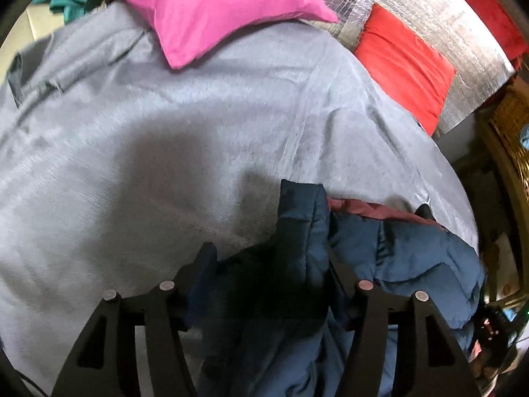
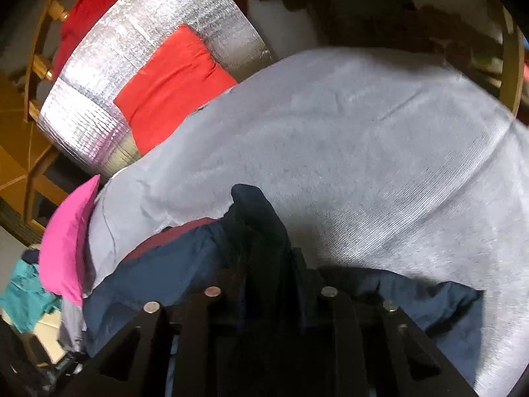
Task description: Fold large clothes
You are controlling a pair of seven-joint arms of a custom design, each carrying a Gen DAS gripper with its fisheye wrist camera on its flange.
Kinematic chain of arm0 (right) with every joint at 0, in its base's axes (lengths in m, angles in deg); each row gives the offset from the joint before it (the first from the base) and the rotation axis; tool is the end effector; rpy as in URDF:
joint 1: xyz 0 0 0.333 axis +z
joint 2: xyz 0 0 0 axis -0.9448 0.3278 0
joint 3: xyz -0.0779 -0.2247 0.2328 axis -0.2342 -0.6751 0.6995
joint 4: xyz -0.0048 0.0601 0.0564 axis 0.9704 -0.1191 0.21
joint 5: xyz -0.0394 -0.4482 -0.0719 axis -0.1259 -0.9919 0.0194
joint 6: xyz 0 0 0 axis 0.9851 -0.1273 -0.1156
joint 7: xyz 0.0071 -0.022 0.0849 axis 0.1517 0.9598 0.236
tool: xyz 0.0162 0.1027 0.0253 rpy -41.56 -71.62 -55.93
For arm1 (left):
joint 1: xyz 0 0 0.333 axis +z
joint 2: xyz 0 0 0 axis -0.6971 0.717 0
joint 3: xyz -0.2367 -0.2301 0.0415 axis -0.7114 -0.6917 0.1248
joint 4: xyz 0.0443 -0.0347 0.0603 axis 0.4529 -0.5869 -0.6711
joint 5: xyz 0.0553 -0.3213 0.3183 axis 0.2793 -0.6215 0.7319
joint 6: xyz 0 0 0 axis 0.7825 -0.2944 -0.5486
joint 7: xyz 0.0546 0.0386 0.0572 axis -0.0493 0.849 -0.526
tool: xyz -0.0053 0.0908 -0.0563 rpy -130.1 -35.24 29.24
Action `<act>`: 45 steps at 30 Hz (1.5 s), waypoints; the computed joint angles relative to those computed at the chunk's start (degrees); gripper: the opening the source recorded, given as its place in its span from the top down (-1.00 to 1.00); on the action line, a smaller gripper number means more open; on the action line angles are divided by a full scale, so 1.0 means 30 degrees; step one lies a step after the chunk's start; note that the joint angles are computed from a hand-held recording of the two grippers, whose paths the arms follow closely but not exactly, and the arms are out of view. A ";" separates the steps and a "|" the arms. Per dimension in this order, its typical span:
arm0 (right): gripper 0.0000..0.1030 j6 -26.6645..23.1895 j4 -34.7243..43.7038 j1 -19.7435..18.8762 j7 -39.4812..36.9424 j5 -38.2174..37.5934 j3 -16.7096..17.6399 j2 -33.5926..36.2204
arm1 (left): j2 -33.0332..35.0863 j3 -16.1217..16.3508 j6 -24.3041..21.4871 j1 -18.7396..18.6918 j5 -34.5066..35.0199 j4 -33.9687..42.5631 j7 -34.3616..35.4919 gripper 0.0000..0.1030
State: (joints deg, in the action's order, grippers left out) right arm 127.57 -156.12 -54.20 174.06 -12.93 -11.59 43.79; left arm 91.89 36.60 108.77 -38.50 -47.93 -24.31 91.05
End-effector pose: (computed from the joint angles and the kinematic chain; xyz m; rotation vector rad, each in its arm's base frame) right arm 0.6038 0.2490 0.5511 -0.8946 2.3103 -0.4412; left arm 0.7148 -0.0071 0.5612 -2.0990 2.0189 -0.8412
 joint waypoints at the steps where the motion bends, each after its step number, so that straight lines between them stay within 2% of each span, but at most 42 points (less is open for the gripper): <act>1: 0.09 -0.0693 0.0303 0.0103 -0.0076 -0.0325 0.0124 -0.0015 | -0.0316 -0.0004 0.0183 -0.0011 0.0079 -0.0222 0.0124 -0.22; 3: -0.24 -0.1687 0.0674 0.0324 0.0184 -0.1246 0.0367 -0.0121 | -0.1266 0.0024 0.1338 -0.0136 0.0371 -0.1134 0.0411 -0.24; 6: -0.25 -0.4701 0.1691 0.0946 0.0004 -0.3436 0.0935 -0.0129 | -0.2852 0.0050 0.3510 -0.0431 0.0212 -0.2829 0.1573 -0.41; 8: -0.25 -0.6383 0.2352 0.1457 -0.0900 -0.4466 0.1270 -0.0081 | -0.3814 0.0109 0.4633 -0.0748 -0.0206 -0.3865 0.2495 -0.44; 13: -0.25 -0.9382 0.3349 0.2684 -0.2286 -0.6487 0.1855 0.0037 | -0.5265 0.0431 0.5068 -0.1648 -0.1413 -0.5282 0.4788 -0.44; 16: -0.25 -1.0544 0.3366 0.3251 -0.2863 -0.7066 0.2083 -0.0152 | -0.5915 0.0452 0.5113 -0.2074 -0.0994 -0.6048 0.5209 -0.44; 26: -0.25 -1.1904 0.2373 0.3941 -0.3477 -0.7443 0.2631 -0.1116 | -0.7436 0.0718 0.5102 -0.2802 0.0401 -0.7979 0.5149 -0.44; 45: -0.25 -1.3163 0.1460 0.4407 -0.3939 -0.7199 0.3295 -0.1823 | -0.9427 0.1411 0.4297 -0.2537 0.1732 -1.0155 0.4510 -0.44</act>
